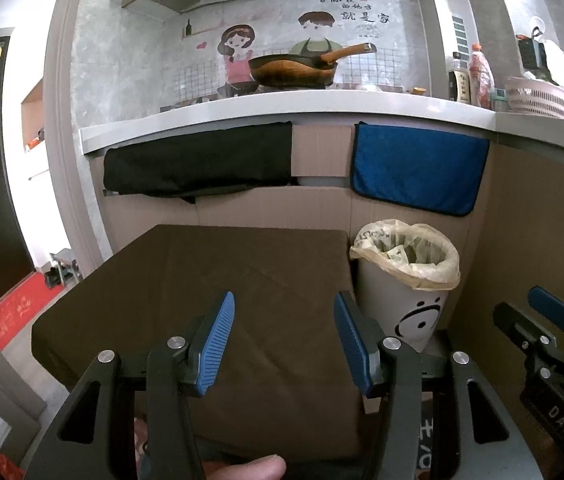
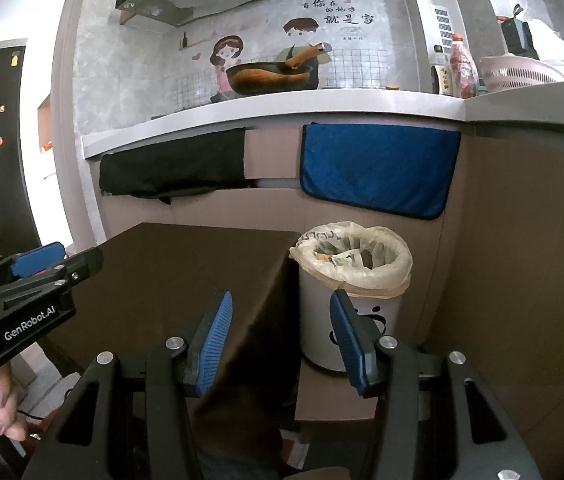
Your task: Collect trash
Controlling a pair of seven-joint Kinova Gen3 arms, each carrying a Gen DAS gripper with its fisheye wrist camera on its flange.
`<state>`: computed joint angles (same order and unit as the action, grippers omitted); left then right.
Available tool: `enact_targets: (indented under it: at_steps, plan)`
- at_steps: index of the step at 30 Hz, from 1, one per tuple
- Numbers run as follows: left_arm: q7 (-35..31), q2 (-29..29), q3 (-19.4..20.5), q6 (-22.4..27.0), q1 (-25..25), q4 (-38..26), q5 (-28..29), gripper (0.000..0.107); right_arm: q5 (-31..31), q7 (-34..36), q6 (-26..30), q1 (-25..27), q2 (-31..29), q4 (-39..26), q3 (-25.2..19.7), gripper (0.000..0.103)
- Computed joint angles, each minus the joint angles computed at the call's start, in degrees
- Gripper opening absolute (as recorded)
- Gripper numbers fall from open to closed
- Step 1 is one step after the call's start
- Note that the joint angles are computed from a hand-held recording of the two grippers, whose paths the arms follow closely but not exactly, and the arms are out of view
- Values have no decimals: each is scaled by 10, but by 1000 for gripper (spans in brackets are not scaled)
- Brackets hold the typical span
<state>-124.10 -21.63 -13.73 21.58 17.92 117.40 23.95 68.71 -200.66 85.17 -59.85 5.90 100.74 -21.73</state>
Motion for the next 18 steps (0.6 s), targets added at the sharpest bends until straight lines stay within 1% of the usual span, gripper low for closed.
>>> enact_targets:
  at_steps: [4,5,12,16,18]
  plan:
    - [6,1,5,3,-3,-1,-4,53,0,0,0,0,0,1,1,48]
    - [-3,3,-7,6,6,-3,-1,53,0,1,-1,1,-2,2,1,48]
    - [-54,6,-46,13,32,-6,29,53,-2,0,4,3,-6,3,-2,48]
    - [-73,6,-48,16,28,-6,44,53,-4,0,2,6,-9,4,-3,48]
    - [-74,7,-41,17,20,-6,48,53,-5,0,-2,9,-11,6,-3,48]
